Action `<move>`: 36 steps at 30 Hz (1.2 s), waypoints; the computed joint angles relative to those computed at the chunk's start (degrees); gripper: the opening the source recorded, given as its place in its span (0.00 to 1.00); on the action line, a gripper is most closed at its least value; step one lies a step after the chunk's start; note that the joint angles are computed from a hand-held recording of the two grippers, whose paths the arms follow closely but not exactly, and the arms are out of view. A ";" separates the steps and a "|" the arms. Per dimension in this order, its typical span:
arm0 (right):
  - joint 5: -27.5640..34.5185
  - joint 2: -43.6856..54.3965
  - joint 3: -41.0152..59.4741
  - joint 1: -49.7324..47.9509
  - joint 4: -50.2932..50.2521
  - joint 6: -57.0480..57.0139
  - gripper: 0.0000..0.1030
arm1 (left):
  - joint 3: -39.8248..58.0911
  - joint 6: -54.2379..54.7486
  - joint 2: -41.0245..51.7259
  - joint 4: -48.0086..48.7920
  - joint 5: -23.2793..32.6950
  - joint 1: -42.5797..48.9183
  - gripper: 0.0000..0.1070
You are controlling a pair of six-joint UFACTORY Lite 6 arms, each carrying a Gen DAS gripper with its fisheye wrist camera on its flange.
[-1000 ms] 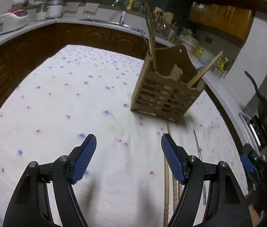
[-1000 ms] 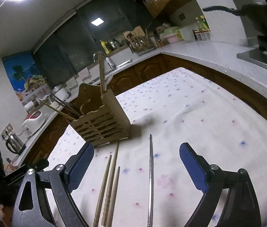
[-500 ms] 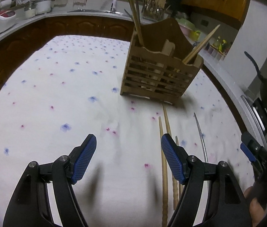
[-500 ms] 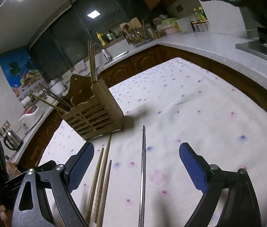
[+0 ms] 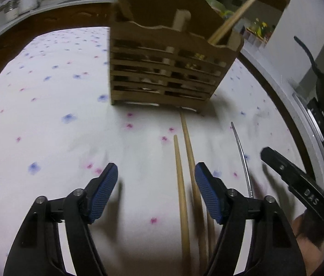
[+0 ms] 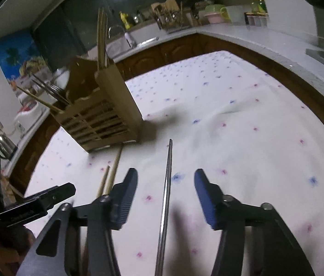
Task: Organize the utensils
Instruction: 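Grasp a wooden chopstick with the left tool while the right tool grasps a metal chopstick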
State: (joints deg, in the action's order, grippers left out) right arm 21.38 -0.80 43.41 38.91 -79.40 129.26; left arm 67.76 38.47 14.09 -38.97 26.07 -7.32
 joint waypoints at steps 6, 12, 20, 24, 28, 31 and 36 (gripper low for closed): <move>-5.01 8.13 6.86 -5.29 4.34 -9.78 0.36 | 5.85 -4.21 6.90 4.29 0.68 -2.35 0.33; -6.08 17.63 15.97 -8.12 20.66 -30.87 0.23 | 8.30 -8.80 9.51 10.65 -1.88 -5.39 0.29; -2.21 19.58 17.40 -6.32 17.65 -29.09 0.07 | 7.47 -21.30 9.49 27.10 -7.07 -10.62 0.08; -3.96 16.83 14.40 -6.16 15.91 -25.00 0.05 | 6.83 -10.98 8.65 16.51 -5.14 -7.93 0.05; -4.85 11.86 9.97 -4.42 11.30 -16.95 0.05 | 4.55 0.32 5.69 3.91 -1.03 -3.03 0.04; -4.18 7.00 7.03 -2.42 8.00 -11.38 0.05 | 1.90 5.60 1.87 -1.37 1.34 0.24 0.04; -0.58 -0.56 5.10 1.23 8.96 -11.11 0.05 | -1.74 13.44 -5.65 -9.43 8.29 7.05 0.04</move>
State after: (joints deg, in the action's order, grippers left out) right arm 20.80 -1.36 48.51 40.14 -70.44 118.15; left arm 66.02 51.91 8.44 -48.40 34.36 -0.27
